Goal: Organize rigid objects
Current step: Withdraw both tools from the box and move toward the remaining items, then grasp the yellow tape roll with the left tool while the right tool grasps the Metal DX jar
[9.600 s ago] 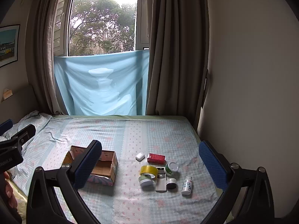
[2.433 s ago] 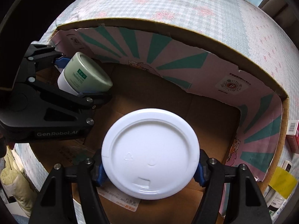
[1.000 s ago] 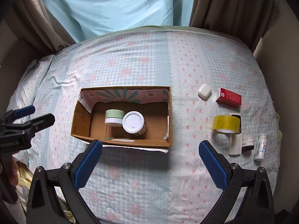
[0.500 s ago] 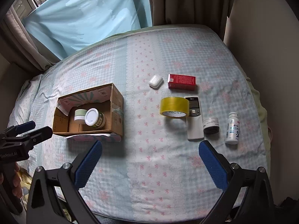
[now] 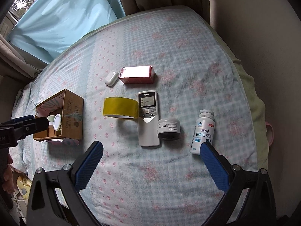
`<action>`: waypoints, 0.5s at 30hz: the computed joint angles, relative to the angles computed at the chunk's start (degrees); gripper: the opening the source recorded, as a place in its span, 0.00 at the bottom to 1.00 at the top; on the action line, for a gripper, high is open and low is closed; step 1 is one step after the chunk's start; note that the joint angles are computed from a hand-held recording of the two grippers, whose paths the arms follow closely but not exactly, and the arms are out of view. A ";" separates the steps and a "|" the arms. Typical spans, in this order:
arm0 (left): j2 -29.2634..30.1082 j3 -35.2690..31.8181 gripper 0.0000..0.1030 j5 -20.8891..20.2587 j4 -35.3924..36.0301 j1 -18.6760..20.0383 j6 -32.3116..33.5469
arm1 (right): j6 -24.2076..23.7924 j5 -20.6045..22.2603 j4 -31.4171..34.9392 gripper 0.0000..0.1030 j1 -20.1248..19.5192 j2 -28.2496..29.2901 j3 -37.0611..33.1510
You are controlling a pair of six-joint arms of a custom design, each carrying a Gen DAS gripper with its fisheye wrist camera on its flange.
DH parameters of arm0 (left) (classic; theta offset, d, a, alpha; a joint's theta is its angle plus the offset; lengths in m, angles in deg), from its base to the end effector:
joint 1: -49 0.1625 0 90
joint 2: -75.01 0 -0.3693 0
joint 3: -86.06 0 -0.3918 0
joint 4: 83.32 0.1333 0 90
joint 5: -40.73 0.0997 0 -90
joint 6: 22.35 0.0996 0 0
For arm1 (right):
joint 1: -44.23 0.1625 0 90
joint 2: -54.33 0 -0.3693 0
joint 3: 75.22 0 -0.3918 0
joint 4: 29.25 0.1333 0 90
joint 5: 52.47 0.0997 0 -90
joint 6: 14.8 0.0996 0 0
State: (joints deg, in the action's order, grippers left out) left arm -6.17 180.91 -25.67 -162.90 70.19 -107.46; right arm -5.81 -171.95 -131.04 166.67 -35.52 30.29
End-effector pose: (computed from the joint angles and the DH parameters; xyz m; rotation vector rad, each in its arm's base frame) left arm -0.3953 -0.3390 0.3108 -0.2553 2.6045 -0.4062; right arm 0.3242 -0.3530 0.3328 0.5579 -2.5727 0.1618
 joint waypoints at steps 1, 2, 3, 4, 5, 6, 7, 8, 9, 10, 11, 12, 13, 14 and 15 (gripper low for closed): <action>1.17 -0.17 1.00 -0.55 -1.53 1.14 1.80 | -0.64 0.45 -0.48 1.00 -0.95 0.06 0.21; 2.24 -0.13 1.00 -1.14 -3.24 2.27 3.43 | -1.26 0.71 -0.99 1.00 -1.80 0.12 0.51; 3.33 -0.15 1.00 -1.87 -4.79 3.44 4.91 | -1.82 0.99 -1.38 1.00 -2.61 0.26 0.73; 4.37 -0.11 1.00 -2.59 -6.26 4.58 6.17 | -2.35 1.45 -1.69 0.99 -3.39 0.40 0.94; 5.16 0.24 1.00 -3.12 -7.92 5.62 7.30 | -2.85 1.94 -2.00 0.97 -4.19 0.66 1.15; 5.89 0.52 1.00 -3.51 -9.32 6.54 8.39 | -3.37 2.33 -2.17 0.97 -4.95 0.97 1.31; 6.67 0.64 1.00 -3.87 -10.34 7.49 9.45 | -3.88 2.64 -2.39 0.96 -5.66 1.29 1.55; 7.41 0.77 1.00 -4.19 -11.28 8.40 10.50 | -4.37 2.87 -2.72 0.95 -6.34 1.66 1.83; 8.05 0.88 1.00 -4.52 -12.16 9.32 11.70 | -4.85 3.12 -3.15 0.94 -6.98 1.97 2.25; 8.72 1.00 1.00 -4.83 -12.98 10.15 12.75 | -5.24 3.42 -3.48 0.94 -7.59 2.36 2.57; 9.30 1.21 1.00 -5.17 -13.91 10.99 13.76 | -5.58 3.68 -3.76 0.92 -8.16 2.86 2.84; 9.77 1.49 1.00 -5.71 -14.97 11.78 14.75 | -5.93 3.90 -4.03 0.90 -8.74 3.35 3.10; 10.28 1.72 1.00 -6.31 -16.11 12.55 15.70 | -6.22 4.16 -4.30 0.88 -9.27 3.82 3.36; 10.74 1.96 1.00 -6.81 -17.15 13.22 16.59 | -6.55 4.31 -4.73 0.86 -9.80 4.26 3.66; 11.30 2.11 1.00 -7.30 -18.03 13.72 17.52 | -6.78 4.38 -5.11 0.85 -10.23 4.69 3.91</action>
State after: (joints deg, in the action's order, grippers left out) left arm 5.13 183.02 -32.97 -180.93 83.91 -89.93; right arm -12.59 -167.56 -136.15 156.45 -30.82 34.19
